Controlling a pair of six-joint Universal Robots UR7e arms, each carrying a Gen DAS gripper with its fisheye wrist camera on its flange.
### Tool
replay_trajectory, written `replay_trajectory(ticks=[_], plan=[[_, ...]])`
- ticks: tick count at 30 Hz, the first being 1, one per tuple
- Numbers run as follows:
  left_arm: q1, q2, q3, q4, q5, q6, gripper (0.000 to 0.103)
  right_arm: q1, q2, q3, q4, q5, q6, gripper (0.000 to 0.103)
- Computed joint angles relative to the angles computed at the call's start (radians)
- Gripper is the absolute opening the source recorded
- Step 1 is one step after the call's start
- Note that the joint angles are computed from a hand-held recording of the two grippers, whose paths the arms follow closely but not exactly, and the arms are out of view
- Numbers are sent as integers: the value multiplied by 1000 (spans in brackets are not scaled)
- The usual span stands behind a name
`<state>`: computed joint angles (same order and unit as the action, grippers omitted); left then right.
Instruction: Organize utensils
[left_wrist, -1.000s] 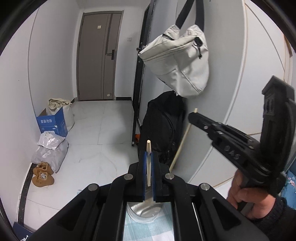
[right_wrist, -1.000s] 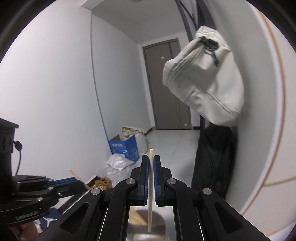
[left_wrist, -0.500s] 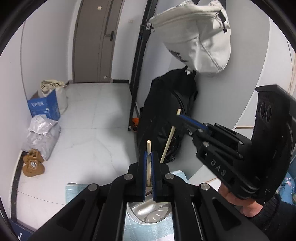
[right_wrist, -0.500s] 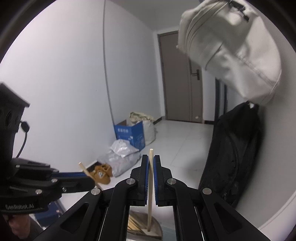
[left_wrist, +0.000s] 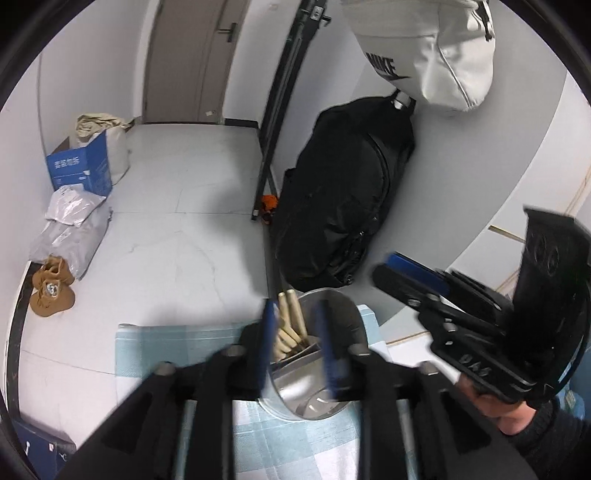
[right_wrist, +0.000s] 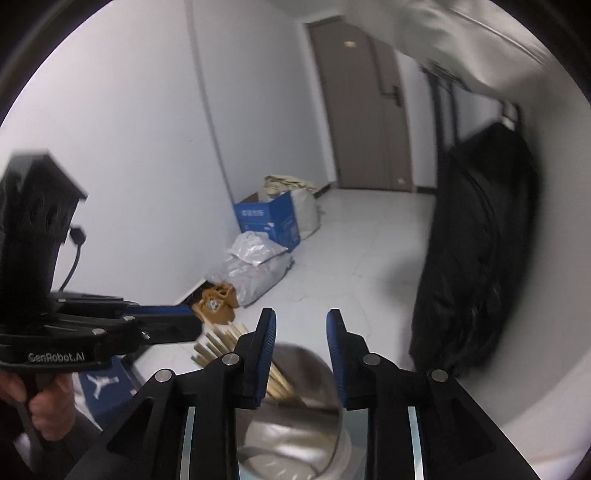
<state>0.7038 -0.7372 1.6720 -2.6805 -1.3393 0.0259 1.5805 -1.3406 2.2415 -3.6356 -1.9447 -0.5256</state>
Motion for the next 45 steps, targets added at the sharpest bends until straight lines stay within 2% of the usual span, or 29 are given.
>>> replay_trajectory(ticks=[1, 2, 4, 6, 8, 10, 11, 15, 19, 24, 27, 30, 45], plan=[[-7, -6, 12, -21, 23, -9, 46, -1, -10, 14, -10, -2, 20, 29], [-13, -13, 29, -47, 39, -13, 56, -1, -22, 30, -18, -1, 45, 33], [-32, -36, 72, -116, 80, -16, 59, 5, -41, 61, -56, 5, 74, 43], [-45, -54, 96, -145, 96, -20, 63, 16, -52, 88, -103, 2, 94, 63], [-59, -67, 120, -169, 123, -23, 72, 35, -46, 97, -145, -13, 108, 68], [-74, -73, 140, -200, 150, -29, 77, 57, -47, 105, -164, -24, 110, 69], [-81, -76, 148, -208, 167, -36, 79, 66, -48, 108, -168, -25, 114, 73], [-87, -75, 169, -270, 209, -25, 80, 96, -45, 132, -221, -44, 133, 83], [-100, -80, 192, -315, 252, -34, 87, 102, -50, 158, -255, -47, 148, 86], [-112, -91, 220, -353, 274, -28, 88, 98, -53, 174, -274, -43, 162, 94], [-112, -98, 240, -394, 262, -23, 88, 109, -56, 181, -279, -50, 171, 94], [-122, -96, 251, -421, 282, -3, 96, 117, -57, 182, -283, -53, 164, 95], [-128, -94, 268, -445, 324, -9, 97, 112, -47, 191, -316, -50, 169, 96]])
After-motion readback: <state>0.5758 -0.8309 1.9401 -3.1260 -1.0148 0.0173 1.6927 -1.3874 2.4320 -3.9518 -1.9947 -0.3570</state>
